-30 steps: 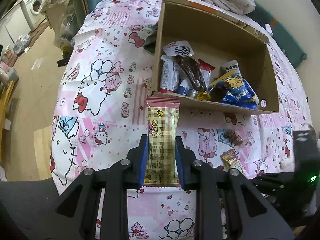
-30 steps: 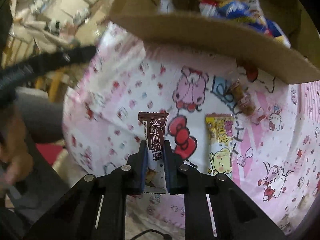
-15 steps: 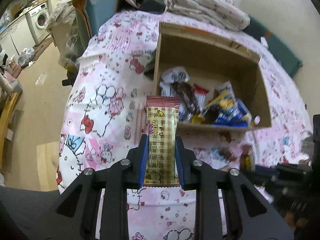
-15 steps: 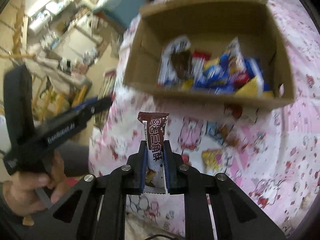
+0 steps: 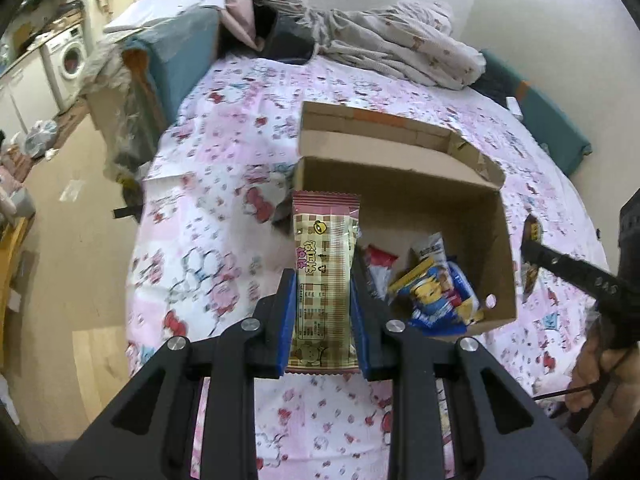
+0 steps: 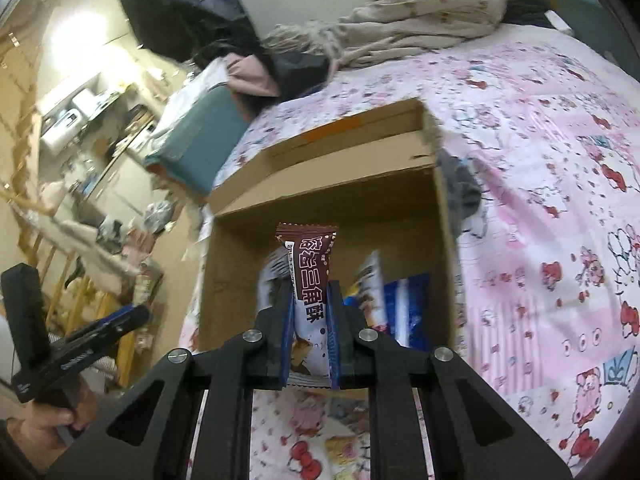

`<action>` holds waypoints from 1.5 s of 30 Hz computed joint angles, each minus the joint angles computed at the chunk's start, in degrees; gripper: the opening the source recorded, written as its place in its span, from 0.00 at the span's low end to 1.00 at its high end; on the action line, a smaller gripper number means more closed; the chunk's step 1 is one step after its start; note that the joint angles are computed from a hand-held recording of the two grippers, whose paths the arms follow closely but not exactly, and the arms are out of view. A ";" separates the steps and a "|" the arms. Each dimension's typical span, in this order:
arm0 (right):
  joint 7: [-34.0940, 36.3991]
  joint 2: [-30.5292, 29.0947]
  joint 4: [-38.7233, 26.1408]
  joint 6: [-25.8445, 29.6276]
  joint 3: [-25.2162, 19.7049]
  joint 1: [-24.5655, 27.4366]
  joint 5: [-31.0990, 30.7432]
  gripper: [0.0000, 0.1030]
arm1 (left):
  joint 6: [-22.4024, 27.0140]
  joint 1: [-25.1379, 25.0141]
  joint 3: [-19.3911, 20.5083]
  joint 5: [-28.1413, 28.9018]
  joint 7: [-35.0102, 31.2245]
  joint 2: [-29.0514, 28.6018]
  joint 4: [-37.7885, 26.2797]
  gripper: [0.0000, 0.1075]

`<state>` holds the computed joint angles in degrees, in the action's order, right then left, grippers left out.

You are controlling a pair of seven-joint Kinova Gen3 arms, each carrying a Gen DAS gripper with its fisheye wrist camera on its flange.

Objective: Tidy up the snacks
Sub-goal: 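Lower the wafer bar and chocolate bar into the box and open both tools, then grasp a yellow bear-print bar with the left tool while the right tool grasps a wrapped candy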

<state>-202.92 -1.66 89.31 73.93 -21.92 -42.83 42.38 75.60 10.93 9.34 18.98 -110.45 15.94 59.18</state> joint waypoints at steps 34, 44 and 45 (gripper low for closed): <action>3.78 5.16 -3.06 7.24 4.94 -2.64 -7.52 0.24 | -0.64 3.91 1.39 -1.23 1.80 6.05 0.06 0.52; 1.57 5.28 -4.30 10.54 4.36 -4.45 -3.86 0.73 | -3.53 3.62 1.44 -0.25 -0.39 3.79 2.67 0.67; 1.22 5.17 -4.25 10.51 4.28 -4.49 -3.70 0.73 | -3.25 3.68 1.31 -0.39 0.11 3.96 2.42 0.67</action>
<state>-201.70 3.51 85.06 84.44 -17.65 -47.31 38.68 72.35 14.60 10.64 18.59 -110.34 19.90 61.61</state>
